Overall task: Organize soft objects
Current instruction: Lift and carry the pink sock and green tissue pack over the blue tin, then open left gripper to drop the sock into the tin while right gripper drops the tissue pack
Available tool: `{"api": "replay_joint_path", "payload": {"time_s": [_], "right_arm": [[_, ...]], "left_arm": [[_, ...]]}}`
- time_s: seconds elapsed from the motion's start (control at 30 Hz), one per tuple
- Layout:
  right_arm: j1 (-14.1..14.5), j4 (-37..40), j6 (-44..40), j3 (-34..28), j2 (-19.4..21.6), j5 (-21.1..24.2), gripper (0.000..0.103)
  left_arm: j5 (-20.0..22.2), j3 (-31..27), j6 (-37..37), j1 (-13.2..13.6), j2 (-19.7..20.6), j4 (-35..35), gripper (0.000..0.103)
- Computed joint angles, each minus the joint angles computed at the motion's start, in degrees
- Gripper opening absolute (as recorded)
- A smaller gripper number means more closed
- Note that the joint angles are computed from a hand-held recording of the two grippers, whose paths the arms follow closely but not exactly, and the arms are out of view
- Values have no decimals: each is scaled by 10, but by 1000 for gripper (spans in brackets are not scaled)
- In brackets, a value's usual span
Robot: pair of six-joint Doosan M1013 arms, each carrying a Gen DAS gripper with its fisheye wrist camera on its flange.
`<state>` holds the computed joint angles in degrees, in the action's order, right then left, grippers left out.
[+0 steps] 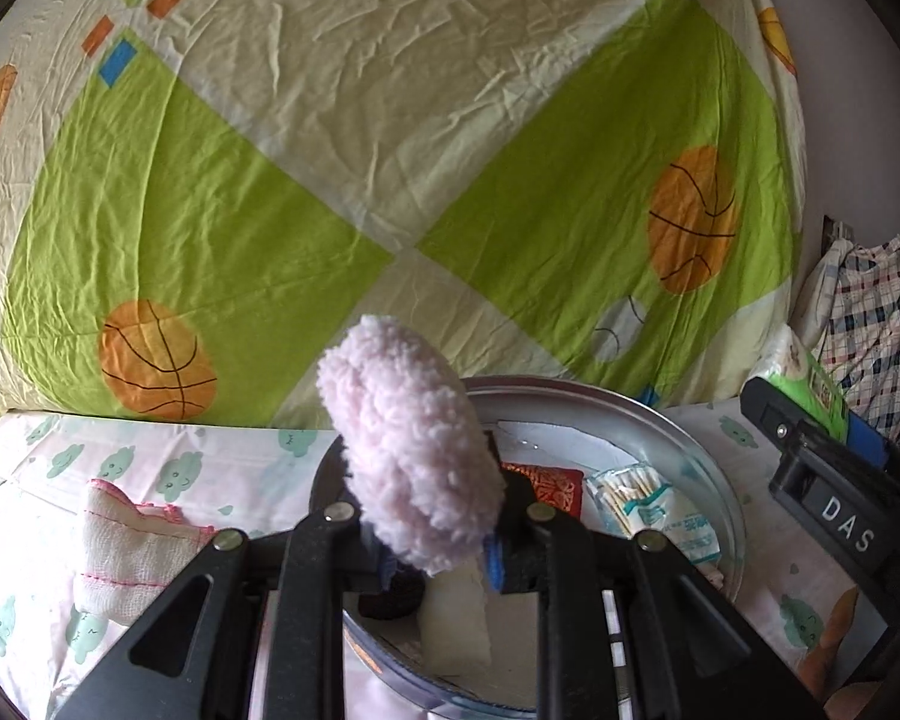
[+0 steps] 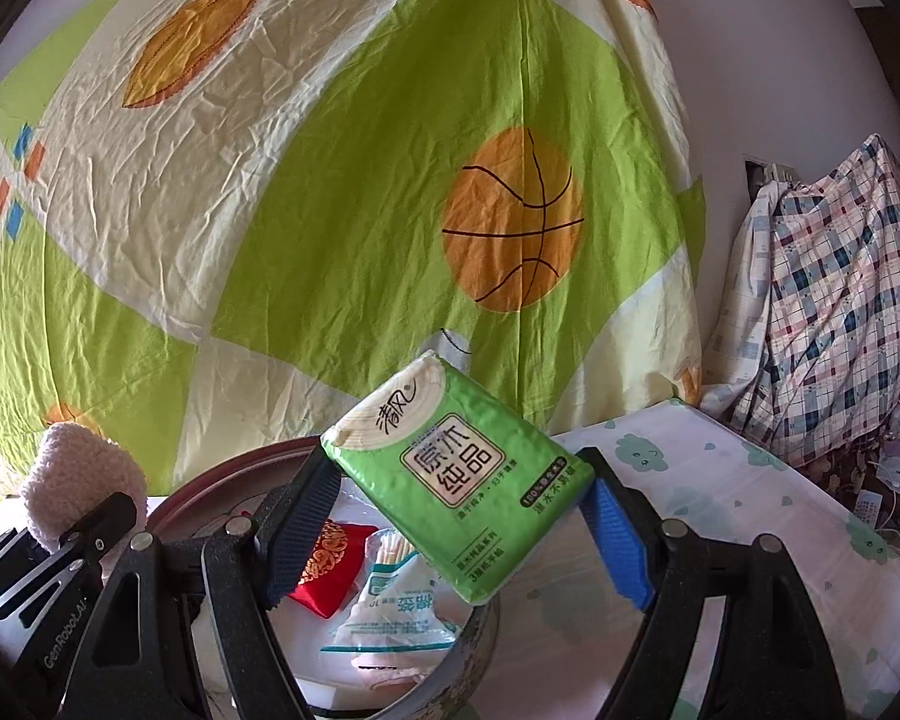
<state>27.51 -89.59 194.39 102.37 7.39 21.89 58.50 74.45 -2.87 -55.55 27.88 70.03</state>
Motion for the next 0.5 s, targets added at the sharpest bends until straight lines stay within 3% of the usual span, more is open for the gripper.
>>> {"api": "replay_joint_path", "payload": {"time_s": [0.5], "right_arm": [[-13,120,-125,-22,23,4,81]], "left_arm": [[-5,-57,68,17,41,-76,20]]}}
